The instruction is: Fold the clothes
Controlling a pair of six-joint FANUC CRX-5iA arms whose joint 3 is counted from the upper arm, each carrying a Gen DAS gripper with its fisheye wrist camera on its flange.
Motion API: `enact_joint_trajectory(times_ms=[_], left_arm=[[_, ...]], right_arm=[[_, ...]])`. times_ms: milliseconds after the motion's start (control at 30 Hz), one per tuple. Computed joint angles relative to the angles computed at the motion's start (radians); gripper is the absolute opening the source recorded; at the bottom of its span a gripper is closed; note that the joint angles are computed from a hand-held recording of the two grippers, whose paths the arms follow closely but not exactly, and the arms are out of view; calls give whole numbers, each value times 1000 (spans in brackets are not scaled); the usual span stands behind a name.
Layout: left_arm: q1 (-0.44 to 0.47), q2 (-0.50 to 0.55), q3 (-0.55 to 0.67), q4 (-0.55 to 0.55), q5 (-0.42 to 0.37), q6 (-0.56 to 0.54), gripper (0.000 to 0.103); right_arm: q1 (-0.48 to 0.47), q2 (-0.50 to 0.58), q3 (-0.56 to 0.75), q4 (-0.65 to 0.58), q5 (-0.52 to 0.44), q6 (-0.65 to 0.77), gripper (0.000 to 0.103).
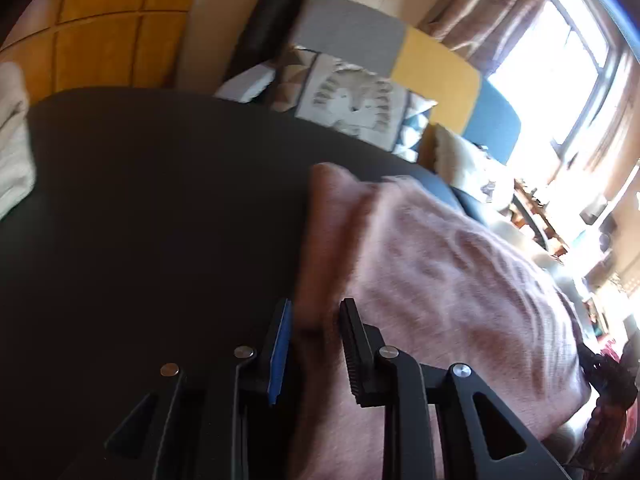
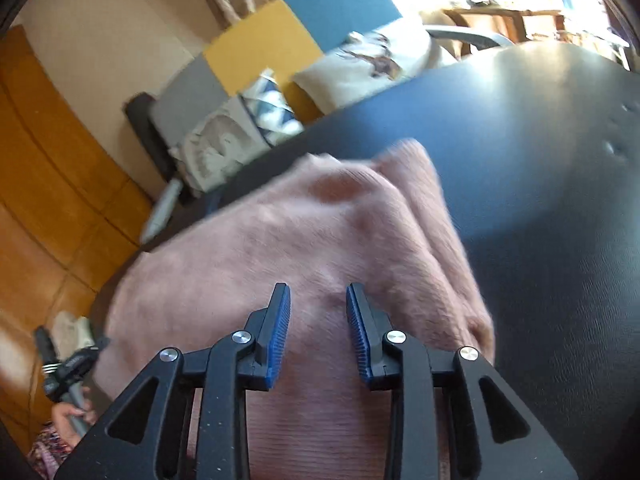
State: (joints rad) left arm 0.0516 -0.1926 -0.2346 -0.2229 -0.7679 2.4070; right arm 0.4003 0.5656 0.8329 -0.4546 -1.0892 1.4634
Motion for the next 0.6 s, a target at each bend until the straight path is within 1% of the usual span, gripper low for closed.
enact_joint_trajectory(times_ms=[33,67,133,267,333,433,500,600], left_arm=[[5,-12,-10,1,-11,11,28],[4,-23,-14,-9,-25,32,28],[1,-50,-32,-29,-30,72,26],[11,-124,-115,-9,60,109,26],[22,-150,-153,43,99,59,26],[41,-171,-197,153,108,-72,26],[52,-182,-227,219,119,-153,26],[60,-196,-268,296,145,-252,26]], right_arm=[[-6,-19,-37,-26,38,11,31],[-5,-27,-55,-29,57,14,31],[-3,-41,-84,-34,92,19,31],[4,-49,-91,-20,97,8,31],[4,-50,-85,-16,89,-25,32],[5,-64,-95,-20,92,-44,32],[-6,-80,-103,-83,88,15,32],[-20,-95,-110,-166,48,99,32]])
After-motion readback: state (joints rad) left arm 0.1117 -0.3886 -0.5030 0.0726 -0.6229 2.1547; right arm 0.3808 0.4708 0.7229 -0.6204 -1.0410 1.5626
